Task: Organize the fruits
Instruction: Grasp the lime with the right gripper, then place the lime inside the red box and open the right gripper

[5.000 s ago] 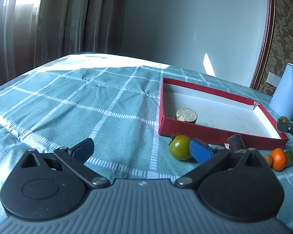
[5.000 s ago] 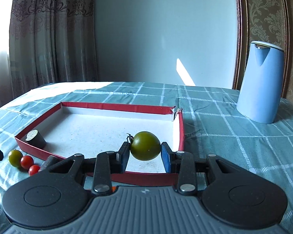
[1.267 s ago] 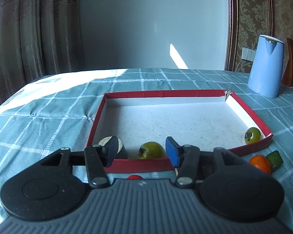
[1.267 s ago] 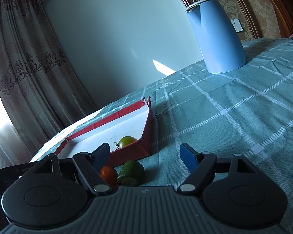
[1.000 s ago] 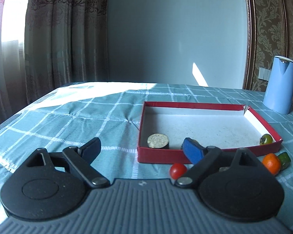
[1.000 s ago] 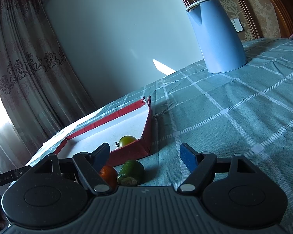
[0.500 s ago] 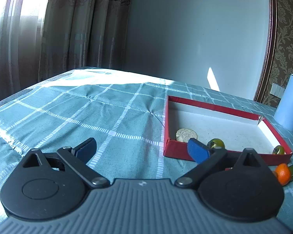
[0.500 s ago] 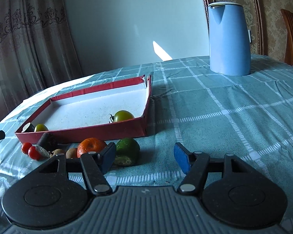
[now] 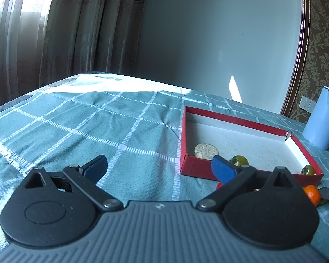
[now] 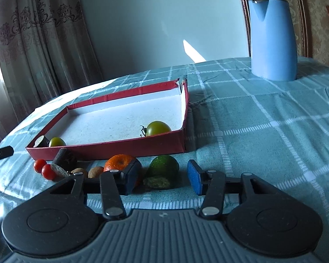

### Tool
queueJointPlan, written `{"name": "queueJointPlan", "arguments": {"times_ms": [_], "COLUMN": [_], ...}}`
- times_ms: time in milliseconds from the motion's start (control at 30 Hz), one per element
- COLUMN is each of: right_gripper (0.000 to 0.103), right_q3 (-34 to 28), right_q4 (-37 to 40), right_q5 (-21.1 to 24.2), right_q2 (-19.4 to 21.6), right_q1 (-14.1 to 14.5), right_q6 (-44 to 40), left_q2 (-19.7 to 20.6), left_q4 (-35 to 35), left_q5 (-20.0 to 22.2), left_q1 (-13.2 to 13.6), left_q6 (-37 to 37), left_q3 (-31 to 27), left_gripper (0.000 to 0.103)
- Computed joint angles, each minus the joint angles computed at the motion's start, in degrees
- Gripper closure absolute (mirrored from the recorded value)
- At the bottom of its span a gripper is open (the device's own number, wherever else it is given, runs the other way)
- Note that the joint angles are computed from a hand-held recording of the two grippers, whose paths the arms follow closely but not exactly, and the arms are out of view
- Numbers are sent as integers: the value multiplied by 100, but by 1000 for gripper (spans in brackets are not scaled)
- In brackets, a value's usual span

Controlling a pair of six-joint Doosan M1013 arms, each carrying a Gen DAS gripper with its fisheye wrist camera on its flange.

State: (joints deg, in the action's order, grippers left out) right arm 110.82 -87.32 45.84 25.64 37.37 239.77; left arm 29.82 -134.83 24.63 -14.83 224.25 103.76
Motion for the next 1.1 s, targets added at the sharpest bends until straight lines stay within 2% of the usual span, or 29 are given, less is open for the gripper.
{"name": "queueJointPlan", "arguments": {"times_ms": [67,100,200,300,367,467,533,700,867,967,1100], "right_gripper": [57,63,66,66,71,74,74,75,75,75,75], "right_q3": [207,248,332,236,140,-171,-315,-331,-623,-867,-950], "right_q4": [-500,-560,-775,-544,-346,318,532,-24,-155,104,278], "right_q5": [-185,-181,-214,-176,-155,166,403,817,620,627,519], "right_q2": [-57,-68,-92,-57,-29,92,160,128,179,352,461], "right_q1": [-58,-62,-79,-50,-29,72,140,265,66,-38,-139], "right_q6": [949,1139,1546,1082,586,-695,-1219,-1185,-1885,-2531,-2755], "left_q2": [0,-1,-4,-5,-8,-9,-7,-3,1,6,15], "left_q4": [-8,-5,-49,-84,-65,-37,10,33,-15,-19,137], "left_q5": [0,-7,-20,-24,-38,-56,-77,-82,-84,-99,-99], "left_q1": [-1,-2,-6,-7,-7,-7,-8,-12,-18,-22,-17], "left_q6": [13,5,31,55,21,-15,-64,-62,3,3,-120], "left_q3": [0,0,2,6,6,0,-9,-18,-19,-26,-45], "left_gripper": [2,2,0,0,0,0,0,0,0,0,0]}}
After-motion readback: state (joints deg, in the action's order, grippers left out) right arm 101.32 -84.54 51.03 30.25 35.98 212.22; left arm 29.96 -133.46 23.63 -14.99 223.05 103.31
